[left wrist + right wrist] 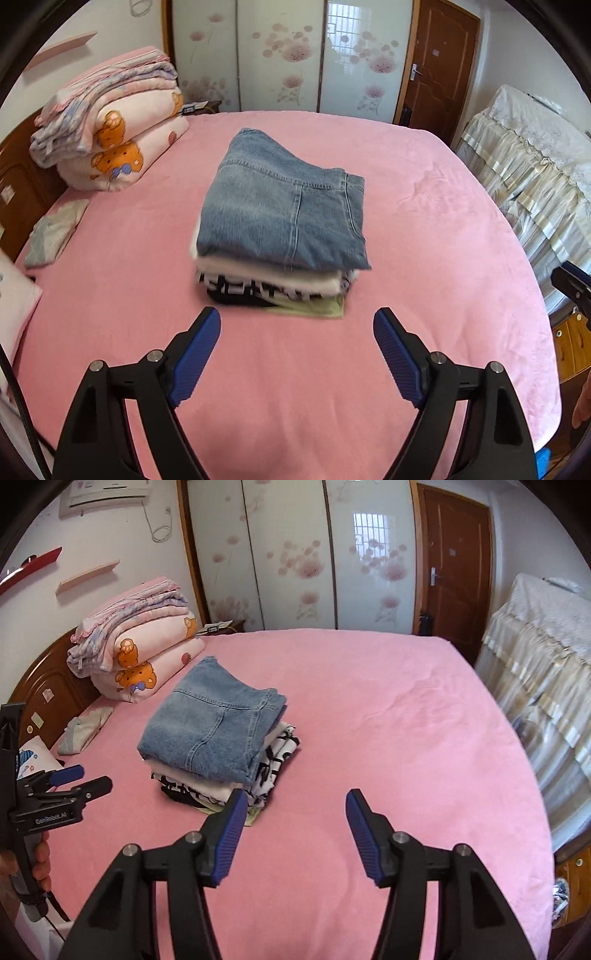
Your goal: Fold large clothes
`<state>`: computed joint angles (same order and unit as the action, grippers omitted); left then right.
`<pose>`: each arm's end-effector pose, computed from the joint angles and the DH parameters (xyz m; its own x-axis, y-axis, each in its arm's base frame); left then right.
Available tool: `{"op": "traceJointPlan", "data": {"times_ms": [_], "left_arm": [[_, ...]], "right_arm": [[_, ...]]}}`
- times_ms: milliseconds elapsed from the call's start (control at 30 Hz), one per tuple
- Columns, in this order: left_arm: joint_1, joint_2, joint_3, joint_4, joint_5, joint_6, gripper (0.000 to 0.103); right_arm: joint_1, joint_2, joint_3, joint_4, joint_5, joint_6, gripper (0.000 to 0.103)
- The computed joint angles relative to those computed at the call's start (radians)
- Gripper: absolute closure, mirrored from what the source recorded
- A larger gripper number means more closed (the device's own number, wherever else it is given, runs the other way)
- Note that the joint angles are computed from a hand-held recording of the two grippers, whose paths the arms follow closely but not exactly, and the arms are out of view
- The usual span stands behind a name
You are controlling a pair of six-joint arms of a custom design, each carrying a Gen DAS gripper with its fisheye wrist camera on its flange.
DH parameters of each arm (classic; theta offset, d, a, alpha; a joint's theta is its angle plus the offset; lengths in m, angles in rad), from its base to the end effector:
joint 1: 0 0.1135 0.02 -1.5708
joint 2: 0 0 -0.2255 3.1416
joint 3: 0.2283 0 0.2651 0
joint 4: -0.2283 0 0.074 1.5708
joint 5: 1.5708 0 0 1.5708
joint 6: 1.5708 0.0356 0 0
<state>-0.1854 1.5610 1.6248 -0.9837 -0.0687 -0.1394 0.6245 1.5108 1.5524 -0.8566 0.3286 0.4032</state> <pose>0.3327 -0.0599 0.3282 -0.7942 0.0079 -0.6076 0.0330 0.9990 -0.0301 0.2792 0.1870 0.3309 -0.6897 -0.0393 -0.7230 -0.1122 0.9923 0.0531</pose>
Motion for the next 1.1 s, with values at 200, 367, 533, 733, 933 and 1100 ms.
{"op": "traceJointPlan", "data": {"times_ms": [200,367,533,733,933,1100], "left_arm": [[-0.088,-0.193,-0.149,-0.049,-0.058,-0.066,0.019],[-0.217,-0.370,-0.332,-0.045,-0.137,-0.203,0.016],[-0.432,-0.565,-0.546,-0.027,-0.235,-0.363,0.006],[-0.754,-0.651,-0.684,-0.068,-0.429,-0.654,0.001],[-0.966,-0.596,-0.685,-0.183,-0.571,-0.919,0.001],[-1.033,-0.580,-0.687,-0.220,-0.515,-1.013,0.001]], "right_arm": [[0.058,-0.218,-0.168,-0.113,0.071,0.080,0.037],[0.121,-0.396,-0.353,-0.181,0.121,0.186,0.036],[0.232,-0.572,-0.550,-0.230,0.146,0.346,0.036],[0.449,-0.668,-0.684,-0.336,0.259,0.597,0.036],[0.647,-0.714,-0.740,-0.406,0.332,0.878,0.036],[0.783,-0.673,-0.751,-0.436,0.361,1.032,0.035]]}}
